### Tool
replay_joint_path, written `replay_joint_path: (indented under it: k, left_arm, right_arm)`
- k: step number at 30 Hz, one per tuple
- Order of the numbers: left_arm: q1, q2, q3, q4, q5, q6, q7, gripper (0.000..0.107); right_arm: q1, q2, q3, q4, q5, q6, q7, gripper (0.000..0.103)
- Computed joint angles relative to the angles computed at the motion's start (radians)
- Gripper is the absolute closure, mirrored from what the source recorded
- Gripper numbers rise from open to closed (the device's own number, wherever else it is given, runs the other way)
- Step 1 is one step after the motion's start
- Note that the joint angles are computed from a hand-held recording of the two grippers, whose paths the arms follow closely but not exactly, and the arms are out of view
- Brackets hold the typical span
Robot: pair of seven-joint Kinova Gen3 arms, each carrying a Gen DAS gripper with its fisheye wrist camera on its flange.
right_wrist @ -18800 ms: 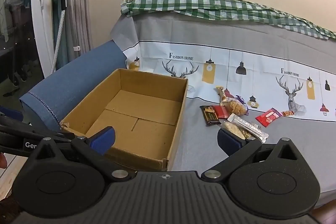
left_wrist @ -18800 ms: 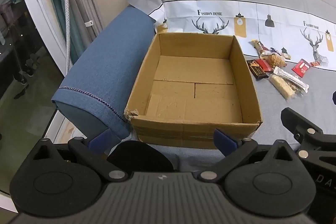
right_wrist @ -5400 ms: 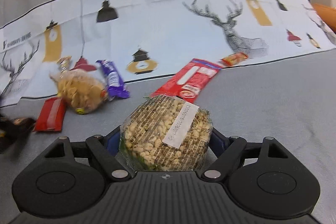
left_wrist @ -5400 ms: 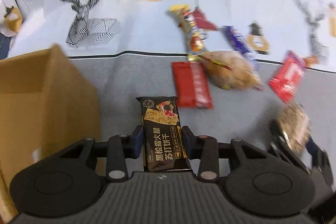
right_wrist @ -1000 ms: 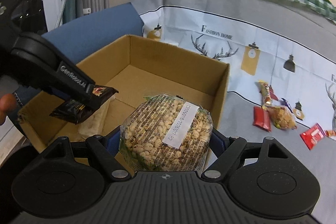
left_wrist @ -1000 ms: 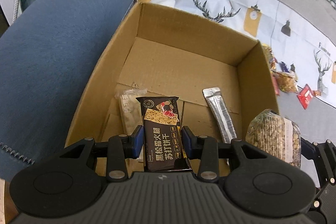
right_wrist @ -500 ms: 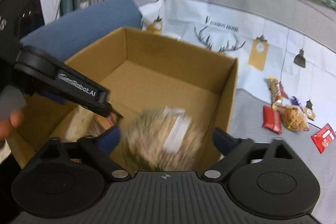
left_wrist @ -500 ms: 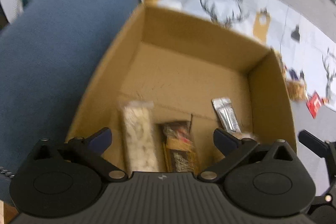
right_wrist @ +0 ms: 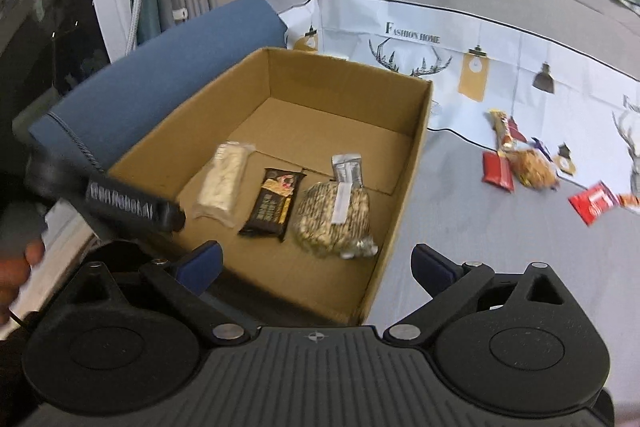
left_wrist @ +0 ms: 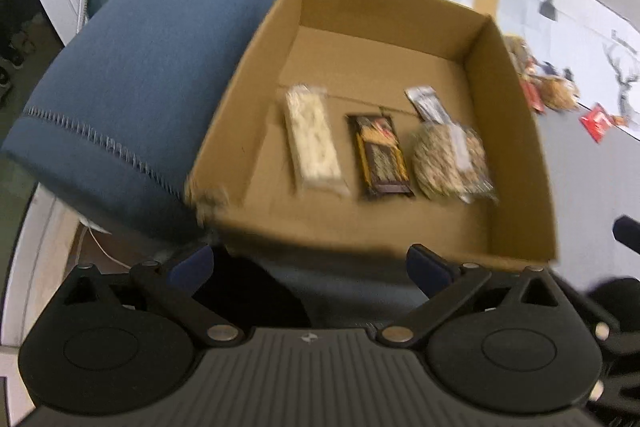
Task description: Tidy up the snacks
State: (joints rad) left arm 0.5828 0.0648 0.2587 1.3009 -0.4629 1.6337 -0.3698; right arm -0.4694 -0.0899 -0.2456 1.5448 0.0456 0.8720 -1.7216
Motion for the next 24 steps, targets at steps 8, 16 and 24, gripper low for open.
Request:
replay_joint_path:
  k: [8,16,24]
  left_arm:
    - [0.153,0.019,0.076,-0.071,-0.121,0.127,0.155,0.005]
    - [0.316,0.068,0.082,-0.183,-0.256,0.254,0.197,0.005]
    - [0.422,0.099,0.053,-0.236,-0.327,0.311,0.201,0.005]
  right_arm:
    - [0.027,-0.18,-0.022,0.101,0.004,-0.056,-0.032,0.002]
    - [0.065,-0.312,-0.009,0.171,-0.05,-0.109,0.039,0.001]
    - [0.086,-0.373,-0.002,0.196,-0.101,-0.125,0.093,0.001]
